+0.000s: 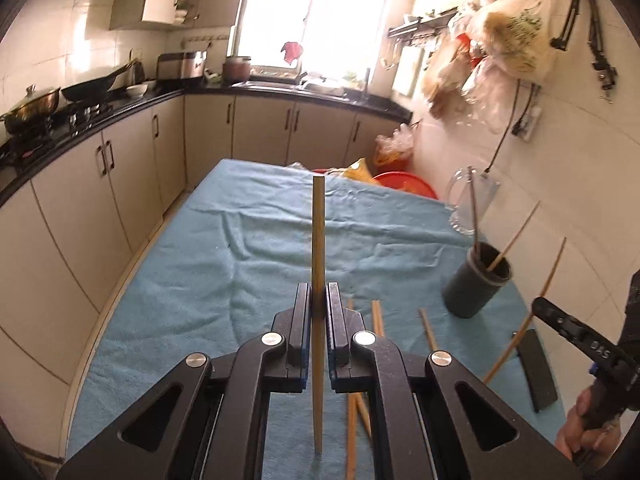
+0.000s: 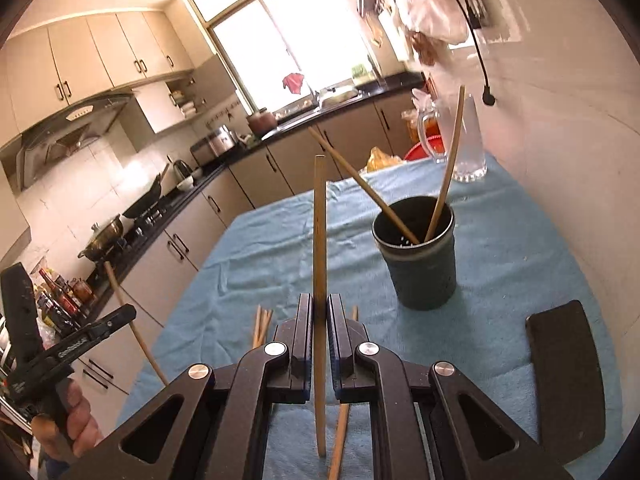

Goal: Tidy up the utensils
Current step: 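Close the grippers around another wooden chopstick, then lift the chopstick upright and carry it over the black holder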

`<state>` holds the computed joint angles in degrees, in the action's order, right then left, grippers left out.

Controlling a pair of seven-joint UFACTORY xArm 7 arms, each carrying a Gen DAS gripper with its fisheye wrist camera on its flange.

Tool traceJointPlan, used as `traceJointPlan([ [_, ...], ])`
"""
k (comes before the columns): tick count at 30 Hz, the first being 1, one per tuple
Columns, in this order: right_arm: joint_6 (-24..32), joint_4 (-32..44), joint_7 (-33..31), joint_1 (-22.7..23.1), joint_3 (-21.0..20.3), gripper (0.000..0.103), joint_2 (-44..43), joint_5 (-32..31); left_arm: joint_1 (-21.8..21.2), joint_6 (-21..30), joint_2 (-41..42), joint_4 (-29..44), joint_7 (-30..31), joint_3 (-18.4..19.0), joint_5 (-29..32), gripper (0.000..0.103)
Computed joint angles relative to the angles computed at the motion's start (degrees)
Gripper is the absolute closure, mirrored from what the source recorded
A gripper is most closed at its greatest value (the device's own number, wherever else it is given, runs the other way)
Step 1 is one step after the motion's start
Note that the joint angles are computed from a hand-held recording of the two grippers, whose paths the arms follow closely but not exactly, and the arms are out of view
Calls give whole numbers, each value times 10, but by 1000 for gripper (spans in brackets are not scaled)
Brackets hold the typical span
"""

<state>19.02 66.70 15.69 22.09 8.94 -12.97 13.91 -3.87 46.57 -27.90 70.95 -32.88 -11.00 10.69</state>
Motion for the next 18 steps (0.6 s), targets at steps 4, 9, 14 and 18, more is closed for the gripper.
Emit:
traceJointPlan([
  [4, -10, -5, 4, 1, -2, 95, -5, 2, 1, -3, -4, 7, -2, -2, 3, 97],
  [9, -23, -14, -3, 4, -10, 95, -15, 15, 1, 0, -7, 14, -4, -4, 2, 97],
  [14, -36, -22, 3, 1, -11, 95, -25, 16, -3, 1, -4, 22, 1, -3, -2, 97],
  [18, -43, -29, 0, 3, -18, 95, -32, 21, -5, 1, -4, 29, 4, -6, -1, 97],
])
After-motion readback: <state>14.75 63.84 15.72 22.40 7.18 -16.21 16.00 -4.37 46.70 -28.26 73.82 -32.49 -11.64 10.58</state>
